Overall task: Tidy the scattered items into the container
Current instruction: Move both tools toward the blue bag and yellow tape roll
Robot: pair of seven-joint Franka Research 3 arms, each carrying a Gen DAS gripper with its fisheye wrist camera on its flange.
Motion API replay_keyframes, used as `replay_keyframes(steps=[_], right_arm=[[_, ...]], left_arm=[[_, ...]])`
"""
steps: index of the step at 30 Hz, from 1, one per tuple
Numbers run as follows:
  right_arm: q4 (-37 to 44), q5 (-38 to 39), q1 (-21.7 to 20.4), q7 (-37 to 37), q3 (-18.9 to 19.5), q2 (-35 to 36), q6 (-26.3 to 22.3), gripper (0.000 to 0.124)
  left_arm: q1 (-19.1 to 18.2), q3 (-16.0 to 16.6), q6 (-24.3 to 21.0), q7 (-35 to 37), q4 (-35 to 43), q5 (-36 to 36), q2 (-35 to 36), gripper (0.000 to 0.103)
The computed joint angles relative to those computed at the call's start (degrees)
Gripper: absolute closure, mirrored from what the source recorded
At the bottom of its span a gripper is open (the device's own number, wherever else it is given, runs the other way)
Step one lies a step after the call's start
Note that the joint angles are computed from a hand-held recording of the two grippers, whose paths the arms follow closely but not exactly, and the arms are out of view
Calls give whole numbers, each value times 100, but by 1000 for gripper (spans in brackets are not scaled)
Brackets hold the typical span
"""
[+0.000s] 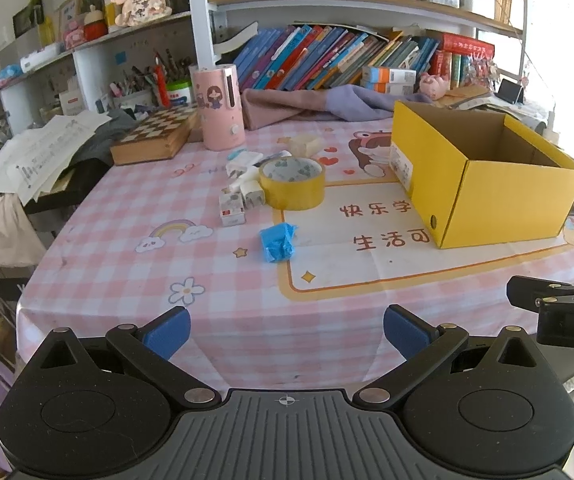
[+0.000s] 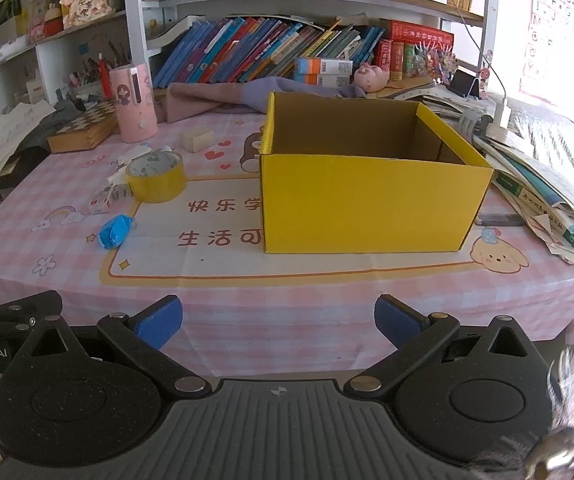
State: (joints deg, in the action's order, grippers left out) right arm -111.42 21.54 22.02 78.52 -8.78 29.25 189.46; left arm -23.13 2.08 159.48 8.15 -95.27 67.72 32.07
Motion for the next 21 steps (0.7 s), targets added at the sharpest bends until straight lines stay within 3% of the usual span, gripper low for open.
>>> replay_keyframes(steps=[21], right_arm=[[309,-145,364,238,-401,218,-228,21]], left_arm=[[33,126,351,339,151,-288,168,0]])
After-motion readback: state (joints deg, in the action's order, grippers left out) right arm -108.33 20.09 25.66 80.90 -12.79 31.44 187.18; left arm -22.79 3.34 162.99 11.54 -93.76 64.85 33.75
